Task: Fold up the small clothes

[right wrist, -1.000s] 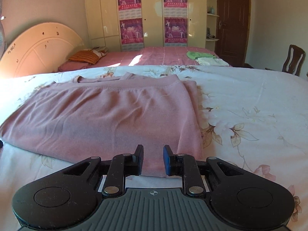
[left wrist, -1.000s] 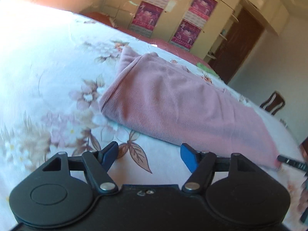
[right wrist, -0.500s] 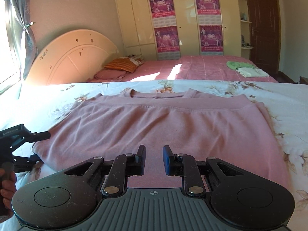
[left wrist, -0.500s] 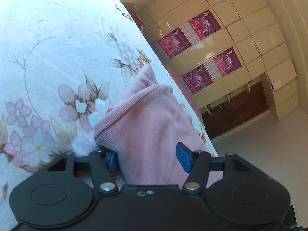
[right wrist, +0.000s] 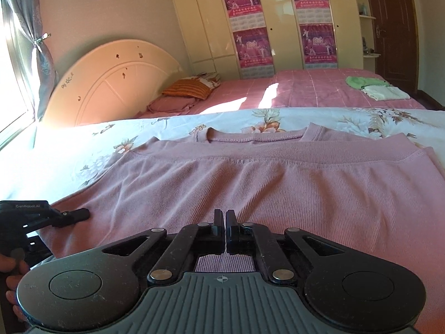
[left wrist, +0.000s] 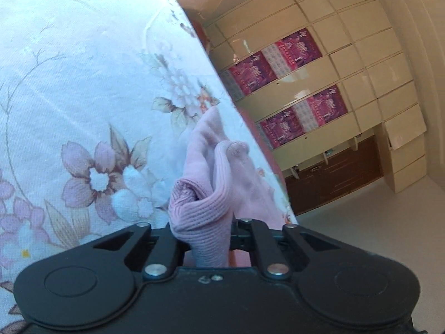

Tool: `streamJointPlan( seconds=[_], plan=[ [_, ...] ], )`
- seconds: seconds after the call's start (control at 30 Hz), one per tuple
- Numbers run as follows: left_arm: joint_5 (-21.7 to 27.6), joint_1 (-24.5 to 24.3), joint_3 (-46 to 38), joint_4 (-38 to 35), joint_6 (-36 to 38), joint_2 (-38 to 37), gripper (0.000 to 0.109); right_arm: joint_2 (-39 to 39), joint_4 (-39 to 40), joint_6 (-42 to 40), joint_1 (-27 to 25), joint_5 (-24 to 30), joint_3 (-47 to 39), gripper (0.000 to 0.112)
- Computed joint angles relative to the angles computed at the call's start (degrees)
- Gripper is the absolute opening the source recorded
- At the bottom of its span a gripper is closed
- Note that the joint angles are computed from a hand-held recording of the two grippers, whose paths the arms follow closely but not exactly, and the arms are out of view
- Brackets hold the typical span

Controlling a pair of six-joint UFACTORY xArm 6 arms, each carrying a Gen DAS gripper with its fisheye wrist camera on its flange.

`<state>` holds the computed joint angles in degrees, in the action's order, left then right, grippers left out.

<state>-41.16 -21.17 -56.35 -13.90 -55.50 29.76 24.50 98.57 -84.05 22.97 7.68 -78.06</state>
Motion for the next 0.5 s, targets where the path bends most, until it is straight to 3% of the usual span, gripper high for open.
streamJointPlan(
  seconds=[0.07, 0.13, 0.2, 0.27, 0.4, 0.5],
  plan=[
    [-2.65, -0.42, 0.31, -0.37, 1.57, 0.04, 0.008, 1.54, -6.87, 6.01, 0.12, -0.51, -0.44, 0.003],
    [2.68, 0.02, -0.56, -0.50, 2.05, -0.41, 0.009, 3.18, -9.95, 8.76, -0.22, -0.17, -0.66, 0.003],
    [8.29, 1.60, -1.37, 2.44, -1.06, -0.07, 0.009, 3.53, -6.78, 5.71, -0.67, 0.55, -1.11, 0.002],
    [6.25, 2.66, -1.11, 5.74, -5.10, 0.36, 0.009, 3.44, -7.66, 6.68, -0.86, 0.87, -0.98, 0.002],
    [3.68, 1.60, -2.65, 6.05, 0.07, -0.42, 0.008, 3.36, -5.37, 4.56, -1.48, 1.99, -1.01, 0.002],
    [5.62, -0.22, -6.20, 5.36, 6.81, -1.44, 0.008, 3.04, -5.63, 5.73, -1.92, 3.02, -0.71, 0.002]
  ],
)
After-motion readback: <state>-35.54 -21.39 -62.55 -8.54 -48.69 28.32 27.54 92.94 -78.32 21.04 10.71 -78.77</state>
